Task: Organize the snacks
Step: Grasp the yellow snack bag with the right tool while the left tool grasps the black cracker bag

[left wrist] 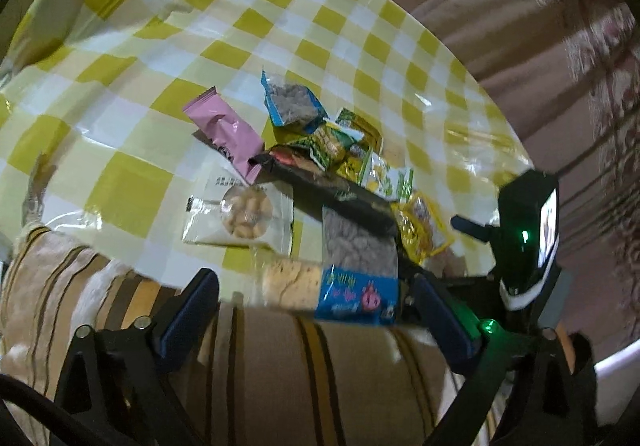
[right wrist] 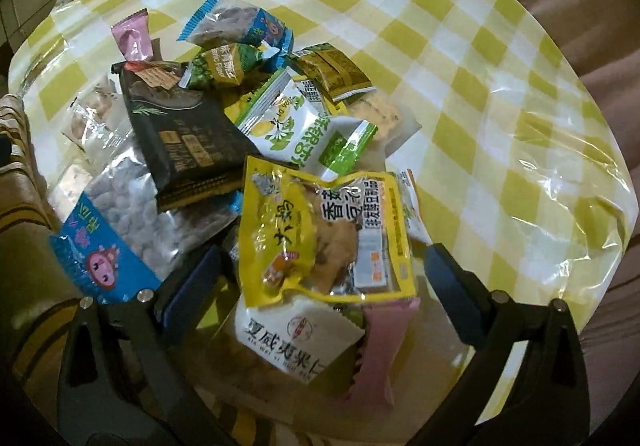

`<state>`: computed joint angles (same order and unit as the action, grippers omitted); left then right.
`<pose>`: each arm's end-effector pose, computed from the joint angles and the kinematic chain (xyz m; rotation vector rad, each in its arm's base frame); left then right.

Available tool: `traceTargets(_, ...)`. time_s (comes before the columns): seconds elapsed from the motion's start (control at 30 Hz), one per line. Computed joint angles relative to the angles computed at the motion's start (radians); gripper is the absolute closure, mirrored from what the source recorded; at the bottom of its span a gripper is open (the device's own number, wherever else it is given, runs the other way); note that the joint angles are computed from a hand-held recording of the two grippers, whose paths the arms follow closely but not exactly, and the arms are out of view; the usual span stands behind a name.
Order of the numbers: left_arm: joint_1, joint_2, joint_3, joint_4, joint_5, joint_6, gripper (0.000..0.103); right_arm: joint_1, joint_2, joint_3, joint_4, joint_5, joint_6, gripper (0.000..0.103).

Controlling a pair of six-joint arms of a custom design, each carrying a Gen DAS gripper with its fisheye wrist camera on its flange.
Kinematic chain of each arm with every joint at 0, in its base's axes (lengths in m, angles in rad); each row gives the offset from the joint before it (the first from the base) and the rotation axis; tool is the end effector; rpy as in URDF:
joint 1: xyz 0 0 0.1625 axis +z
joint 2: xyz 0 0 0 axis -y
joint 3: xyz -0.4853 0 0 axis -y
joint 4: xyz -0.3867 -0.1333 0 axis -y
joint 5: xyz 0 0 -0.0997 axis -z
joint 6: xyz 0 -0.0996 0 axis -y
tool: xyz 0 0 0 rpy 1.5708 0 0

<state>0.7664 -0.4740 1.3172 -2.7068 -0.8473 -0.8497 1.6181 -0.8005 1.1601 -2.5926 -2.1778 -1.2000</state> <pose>-0.4425 -0.7025 0.0525 -0.2101 2.6742 -1.0132 0.1156 -0.8243 0.3715 1.1306 -1.9912 0.2676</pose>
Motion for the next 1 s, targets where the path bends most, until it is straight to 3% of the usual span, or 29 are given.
traceTargets(0.13,0.026,0.018,-0.023,-0.088,-0.049,0.008,0.012,-0.006,0.007,-0.039,0.059,0.028,0.052,0.013)
traceTargets(0.23,0.057,0.034,-0.051,-0.129,-0.126,-0.01,0.026,-0.012,0.013,-0.071,0.115,0.049,0.102,0.014)
traceTargets(0.43,0.104,0.069,-0.091,-0.202,-0.231,-0.085,0.035,-0.021,0.012,-0.089,0.157,0.081,0.149,0.017)
traceTargets(0.63,0.122,0.099,-0.143,-0.205,-0.242,-0.105,0.047,-0.037,0.007,-0.123,0.224,0.136,0.232,0.024)
traceTargets(0.67,0.125,0.104,-0.152,-0.199,-0.246,-0.108,0.05,-0.039,0.009,-0.132,0.239,0.141,0.248,0.031)
traceTargets(0.7,0.128,0.109,-0.162,-0.193,-0.25,-0.11,0.055,-0.04,0.009,-0.136,0.242,0.147,0.256,0.049)
traceTargets(0.73,0.131,0.112,-0.169,-0.188,-0.254,-0.11,0.062,-0.041,0.009,-0.14,0.241,0.149,0.265,0.051)
traceTargets(1.0,0.136,0.124,-0.189,-0.174,-0.264,-0.107,0.074,-0.044,0.03,-0.193,0.305,0.131,0.331,0.047)
